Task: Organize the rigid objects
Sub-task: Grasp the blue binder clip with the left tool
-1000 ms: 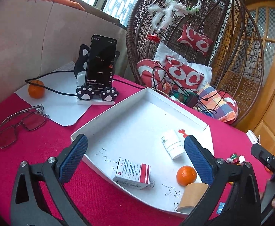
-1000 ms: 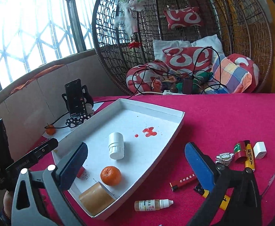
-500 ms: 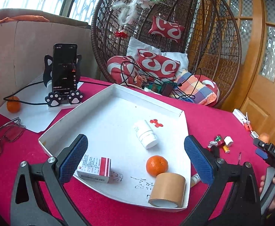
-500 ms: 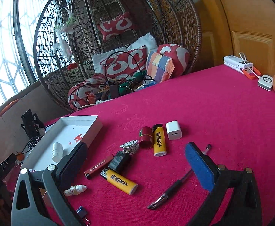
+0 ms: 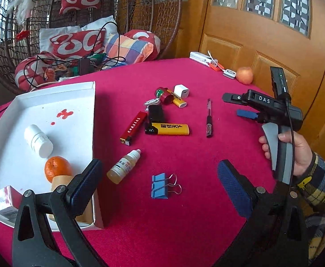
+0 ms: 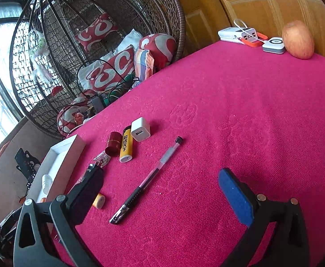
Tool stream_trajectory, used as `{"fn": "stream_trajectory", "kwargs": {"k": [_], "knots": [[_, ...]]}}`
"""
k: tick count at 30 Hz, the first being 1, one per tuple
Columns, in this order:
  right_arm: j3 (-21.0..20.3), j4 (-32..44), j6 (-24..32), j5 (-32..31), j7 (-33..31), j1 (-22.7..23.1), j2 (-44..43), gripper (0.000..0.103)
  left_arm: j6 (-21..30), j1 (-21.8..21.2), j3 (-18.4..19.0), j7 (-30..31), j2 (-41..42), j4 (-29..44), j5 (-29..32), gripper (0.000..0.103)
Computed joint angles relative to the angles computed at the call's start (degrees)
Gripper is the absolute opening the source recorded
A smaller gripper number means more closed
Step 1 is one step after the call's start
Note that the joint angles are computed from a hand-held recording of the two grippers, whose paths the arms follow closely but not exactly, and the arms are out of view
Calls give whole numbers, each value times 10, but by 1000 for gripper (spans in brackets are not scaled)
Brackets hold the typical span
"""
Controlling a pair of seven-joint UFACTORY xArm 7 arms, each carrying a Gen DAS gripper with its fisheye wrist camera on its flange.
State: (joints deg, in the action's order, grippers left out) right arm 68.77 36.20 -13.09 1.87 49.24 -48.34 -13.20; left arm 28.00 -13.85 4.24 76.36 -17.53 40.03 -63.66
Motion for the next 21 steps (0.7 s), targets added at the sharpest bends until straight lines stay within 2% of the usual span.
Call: {"fn": "stream_trajectory", "kwargs": {"k": [1, 3, 5, 12, 14, 15, 18, 19, 20, 21], "knots": [[-10, -3, -7, 0, 2, 9, 10, 103, -1, 3, -13, -28, 6, 0, 26, 101], [-33, -12, -26, 12, -3, 34, 26, 103, 4, 5, -29, -82, 21, 2, 77, 90], [-52, -21, -43, 25, -8, 55, 27, 103, -7, 0, -38, -105, 29, -2, 101, 73], [-83, -24, -56, 65, -47, 99, 41, 103, -62, -12, -51, -174, 49, -18, 184, 72], [-83, -23, -55, 81, -61, 103, 42, 103, -61, -17, -42, -176, 54, -18, 187, 72], [-86, -22, -55, 85, -68, 108, 45, 103, -65, -23, -35, -158, 53, -21, 171, 72], [-170, -10, -71, 6, -72, 183, 79, 103, -83, -31, -32, -137, 51, -28, 160, 68], [-174, 2, -63, -4, -91, 191, 84, 103, -83, -33, -29, -130, 50, -29, 156, 62], [-159, 17, -48, 3, -131, 187, 89, 103, -82, -35, -27, -124, 49, -29, 150, 49], [-130, 33, -31, 21, -180, 171, 94, 103, -84, -33, -26, -124, 49, -28, 152, 40]]}}
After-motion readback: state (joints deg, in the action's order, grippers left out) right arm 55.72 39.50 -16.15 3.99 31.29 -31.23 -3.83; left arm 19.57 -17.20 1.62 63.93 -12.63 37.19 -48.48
